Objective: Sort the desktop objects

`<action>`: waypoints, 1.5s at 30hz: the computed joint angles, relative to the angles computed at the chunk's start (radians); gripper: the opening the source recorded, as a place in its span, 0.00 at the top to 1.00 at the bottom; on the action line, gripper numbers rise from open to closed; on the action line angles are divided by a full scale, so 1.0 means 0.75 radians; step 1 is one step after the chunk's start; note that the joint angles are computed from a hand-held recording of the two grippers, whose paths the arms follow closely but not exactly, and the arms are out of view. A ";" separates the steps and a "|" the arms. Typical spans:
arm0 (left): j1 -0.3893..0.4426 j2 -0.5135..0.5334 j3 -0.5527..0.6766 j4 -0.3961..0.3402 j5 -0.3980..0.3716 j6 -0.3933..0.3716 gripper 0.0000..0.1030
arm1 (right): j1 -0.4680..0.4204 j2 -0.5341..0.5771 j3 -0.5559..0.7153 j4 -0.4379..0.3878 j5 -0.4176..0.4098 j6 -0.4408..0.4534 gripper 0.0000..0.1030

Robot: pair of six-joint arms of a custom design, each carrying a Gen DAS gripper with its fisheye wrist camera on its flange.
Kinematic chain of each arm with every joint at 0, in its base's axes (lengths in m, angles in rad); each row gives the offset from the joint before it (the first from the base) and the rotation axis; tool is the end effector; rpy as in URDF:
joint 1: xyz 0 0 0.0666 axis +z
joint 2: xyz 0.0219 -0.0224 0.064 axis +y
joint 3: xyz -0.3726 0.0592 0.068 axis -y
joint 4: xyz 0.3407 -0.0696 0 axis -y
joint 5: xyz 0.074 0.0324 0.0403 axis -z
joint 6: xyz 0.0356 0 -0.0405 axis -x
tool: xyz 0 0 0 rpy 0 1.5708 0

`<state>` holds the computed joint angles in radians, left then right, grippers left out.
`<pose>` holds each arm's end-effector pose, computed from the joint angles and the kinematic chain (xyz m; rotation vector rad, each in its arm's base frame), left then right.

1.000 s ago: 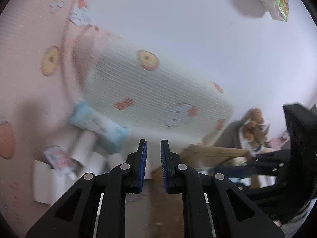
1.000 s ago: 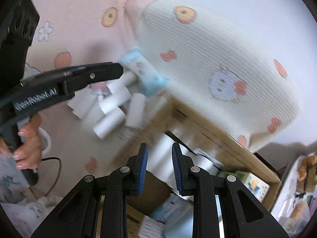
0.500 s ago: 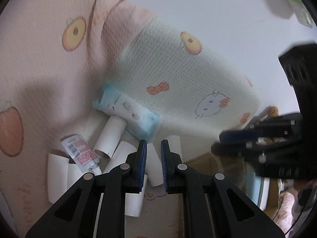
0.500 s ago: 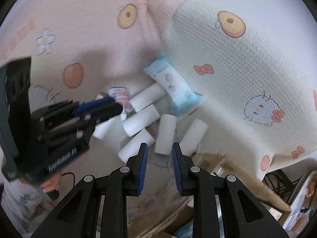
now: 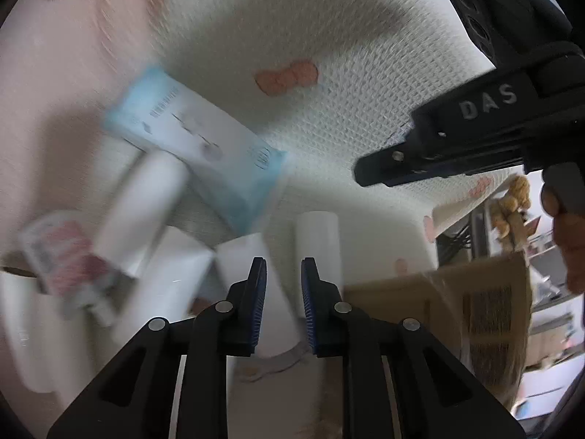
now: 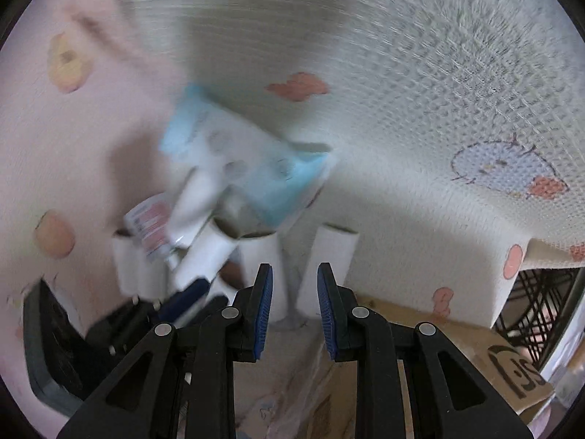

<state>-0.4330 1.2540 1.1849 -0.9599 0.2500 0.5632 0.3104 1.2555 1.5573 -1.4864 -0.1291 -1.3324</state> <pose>0.3285 -0.1620 0.3893 -0.0819 2.7080 -0.6581 0.3199 0.1070 0.5059 1.3969 2.5670 0.5470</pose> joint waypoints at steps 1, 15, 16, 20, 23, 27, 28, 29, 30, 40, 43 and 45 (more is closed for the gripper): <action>-0.001 0.032 0.009 0.008 0.027 0.018 0.77 | -0.009 0.011 -0.001 -0.009 0.006 0.014 0.80; -0.022 0.246 0.071 0.058 0.194 0.134 0.62 | -0.174 0.047 -0.152 0.028 -0.245 0.194 0.80; -0.023 0.252 0.068 0.062 0.197 0.141 0.62 | -0.175 0.050 -0.159 0.021 -0.248 0.204 0.79; -0.030 0.266 0.050 0.082 0.195 0.167 0.58 | -0.183 0.038 -0.209 0.053 -0.294 0.210 0.79; -0.032 0.269 0.045 0.103 0.182 0.175 0.59 | -0.187 0.041 -0.208 0.042 -0.302 0.231 0.79; -0.022 0.250 0.027 0.119 0.171 0.149 0.63 | -0.187 0.069 -0.201 -0.004 -0.331 0.269 0.79; -0.016 0.236 0.013 0.128 0.169 0.149 0.65 | -0.186 0.069 -0.204 0.001 -0.349 0.276 0.79; -0.007 0.221 -0.001 0.137 0.171 0.157 0.67 | -0.173 0.072 -0.202 0.014 -0.354 0.270 0.79; 0.004 0.209 -0.011 0.143 0.171 0.164 0.72 | -0.166 0.073 -0.197 0.016 -0.357 0.285 0.79; 0.066 0.143 -0.059 0.122 0.143 0.117 0.85 | -0.091 0.188 -0.087 -0.039 -0.358 0.342 0.79; 0.088 0.132 -0.081 0.152 0.185 0.147 0.86 | -0.079 0.197 -0.091 -0.016 -0.366 0.329 0.79; 0.120 0.115 -0.117 0.202 0.255 0.201 0.85 | -0.072 0.208 -0.078 -0.031 -0.345 0.340 0.78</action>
<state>-0.3426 1.3401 1.0970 -0.8088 0.4415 0.7139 0.2561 1.4114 1.4988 -1.5096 -0.3875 -1.0777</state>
